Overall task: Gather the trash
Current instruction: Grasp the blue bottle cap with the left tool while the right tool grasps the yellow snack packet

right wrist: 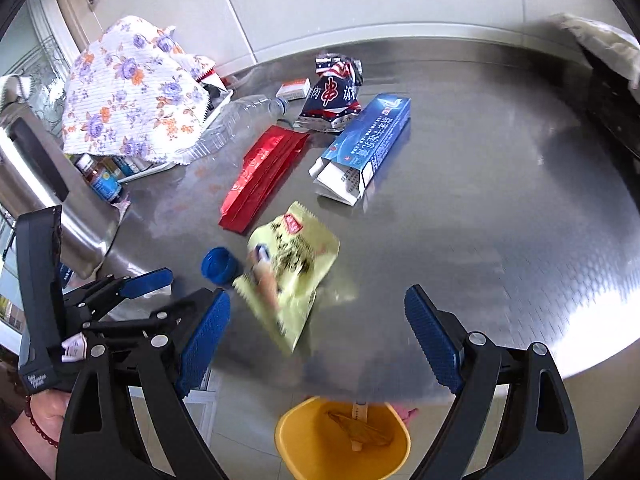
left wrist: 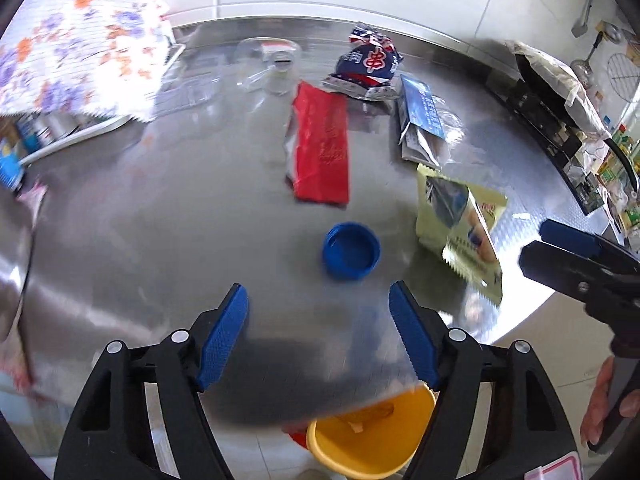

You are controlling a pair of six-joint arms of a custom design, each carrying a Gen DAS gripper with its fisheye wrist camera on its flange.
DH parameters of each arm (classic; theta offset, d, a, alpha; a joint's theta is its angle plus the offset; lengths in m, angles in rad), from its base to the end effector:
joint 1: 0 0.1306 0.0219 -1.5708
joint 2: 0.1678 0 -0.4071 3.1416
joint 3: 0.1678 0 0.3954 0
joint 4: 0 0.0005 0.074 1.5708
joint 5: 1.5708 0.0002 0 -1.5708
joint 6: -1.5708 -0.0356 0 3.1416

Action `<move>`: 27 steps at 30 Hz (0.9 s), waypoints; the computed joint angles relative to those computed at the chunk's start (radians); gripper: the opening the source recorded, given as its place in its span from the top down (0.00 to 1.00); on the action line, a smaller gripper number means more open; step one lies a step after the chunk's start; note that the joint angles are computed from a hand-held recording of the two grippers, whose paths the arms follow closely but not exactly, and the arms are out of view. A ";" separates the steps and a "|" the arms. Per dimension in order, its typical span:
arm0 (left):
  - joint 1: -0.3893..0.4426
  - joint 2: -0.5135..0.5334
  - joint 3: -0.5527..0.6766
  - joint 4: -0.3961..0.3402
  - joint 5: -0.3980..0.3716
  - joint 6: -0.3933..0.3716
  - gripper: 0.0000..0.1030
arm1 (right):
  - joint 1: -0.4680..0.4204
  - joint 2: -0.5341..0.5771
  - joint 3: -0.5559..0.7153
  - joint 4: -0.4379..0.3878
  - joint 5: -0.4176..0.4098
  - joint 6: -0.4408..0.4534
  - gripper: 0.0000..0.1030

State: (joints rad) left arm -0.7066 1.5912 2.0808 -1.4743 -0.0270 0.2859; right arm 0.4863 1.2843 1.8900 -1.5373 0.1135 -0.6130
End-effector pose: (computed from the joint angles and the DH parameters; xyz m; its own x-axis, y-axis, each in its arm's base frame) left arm 0.3863 -0.3291 0.6250 -0.7877 0.3018 -0.5370 0.4331 0.8913 -0.1344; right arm 0.3238 0.1660 0.6721 -0.8131 0.2167 -0.5402 0.0773 0.9601 0.2689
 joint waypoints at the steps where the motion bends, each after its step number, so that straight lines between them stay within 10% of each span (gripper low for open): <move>1: -0.004 0.012 0.012 0.003 -0.016 -0.010 0.30 | -0.012 0.007 -0.002 0.007 -0.013 0.011 0.14; 11: 0.011 0.065 0.072 0.013 -0.126 -0.087 0.69 | -0.043 0.073 0.013 0.024 -0.079 0.099 0.23; 16: 0.029 0.064 0.069 0.022 -0.120 -0.100 0.69 | -0.037 0.086 0.008 0.028 -0.088 0.125 0.61; 27: 0.032 0.060 0.069 0.021 -0.106 -0.087 0.70 | -0.063 0.074 0.026 0.039 -0.091 0.104 0.72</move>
State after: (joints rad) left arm -0.6744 1.6514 2.1496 -1.4530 -0.1332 0.1994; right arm 0.4230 1.3580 1.9163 -1.4984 0.0224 -0.5095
